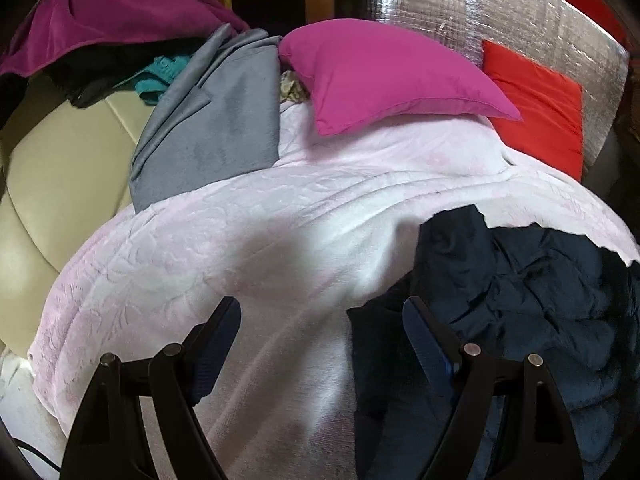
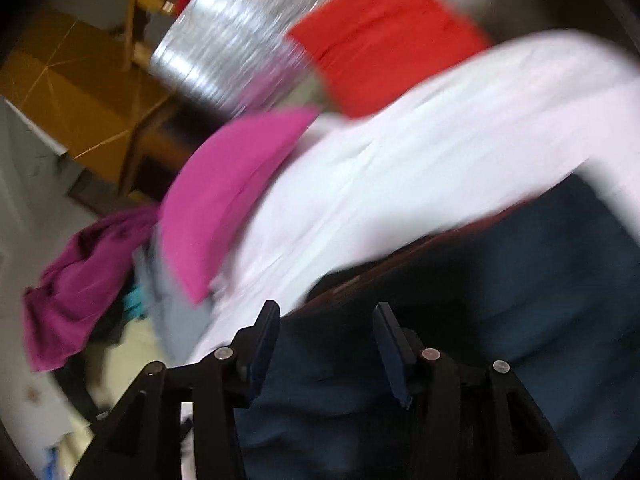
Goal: Fold large clothes
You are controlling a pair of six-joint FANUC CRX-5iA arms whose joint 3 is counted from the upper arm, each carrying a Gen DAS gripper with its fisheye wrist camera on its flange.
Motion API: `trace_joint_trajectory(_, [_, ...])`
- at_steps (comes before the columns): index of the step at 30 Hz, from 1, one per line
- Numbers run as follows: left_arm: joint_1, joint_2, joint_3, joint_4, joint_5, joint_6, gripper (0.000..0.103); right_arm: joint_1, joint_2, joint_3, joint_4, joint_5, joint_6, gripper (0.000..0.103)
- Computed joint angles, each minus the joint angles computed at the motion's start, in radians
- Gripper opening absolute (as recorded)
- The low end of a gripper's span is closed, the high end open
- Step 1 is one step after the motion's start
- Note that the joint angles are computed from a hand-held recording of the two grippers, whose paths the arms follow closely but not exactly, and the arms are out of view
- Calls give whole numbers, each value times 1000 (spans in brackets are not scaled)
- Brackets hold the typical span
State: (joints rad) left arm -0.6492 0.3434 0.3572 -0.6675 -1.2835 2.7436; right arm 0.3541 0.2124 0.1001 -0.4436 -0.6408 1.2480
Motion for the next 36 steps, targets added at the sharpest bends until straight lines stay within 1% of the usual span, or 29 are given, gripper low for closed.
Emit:
trace_joint_trajectory(1, [-3,8,10,-2,-5,-10,83,-11,-11,-29,66,16,-60,52])
trace_joint_trajectory(3, [-13,34,41,-11,-28,-33,83,-28,-12,-63,159,30,-158,52])
trace_joint_trajectory(4, [-18,44,54,-18,-40,-41,83,-43,-1,-65,172,16,-178,52])
trace_joint_trajectory(6, [-40,75,96,-50,-77,-65,83,-71,35,-50,172,-42,-191,52])
trace_joint_trajectory(7, [-50,86,111,-67,-91,-74,83,-86,52,-41,143,-67,-165,47])
trace_joint_trajectory(8, [-61,96,126,-85,-103,-82,83,-100,54,-46,120,-75,-133,44])
trace_joint_trajectory(9, [-69,102,136,-99,-111,-88,83,-96,37,-73,122,-47,-119,44])
trace_joint_trajectory(12, [-97,119,165,-144,-127,-103,83,-77,-22,-132,127,-2,-114,44])
trace_joint_trajectory(14, [-109,118,168,-165,-123,-104,83,-69,-69,-175,118,24,-86,44])
trace_joint_trajectory(18, [-135,98,154,-210,-91,-82,83,-15,-156,-246,195,39,-105,44])
trace_joint_trajectory(21, [-148,82,140,-230,-61,-56,83,37,-229,-324,308,58,-176,44])
trace_joint_trajectory(22, [-151,74,133,-234,-47,-48,83,27,-237,-326,299,49,-156,44])
trace_joint_trajectory(24, [-157,70,131,-238,-38,-38,83,24,-236,-334,309,38,-157,44])
trace_joint_trajectory(26, [-159,66,128,-237,-30,-29,83,8,-208,-327,314,21,-166,44])
trace_joint_trajectory(30, [-162,69,132,-242,-30,-21,83,-43,-136,-275,205,-24,-94,44])
trace_joint_trajectory(33, [-167,76,140,-247,-40,-28,83,-24,-148,-284,251,-24,-132,44])
trace_joint_trajectory(36, [-165,81,145,-243,-46,-35,83,-16,-173,-292,239,-7,-116,44])
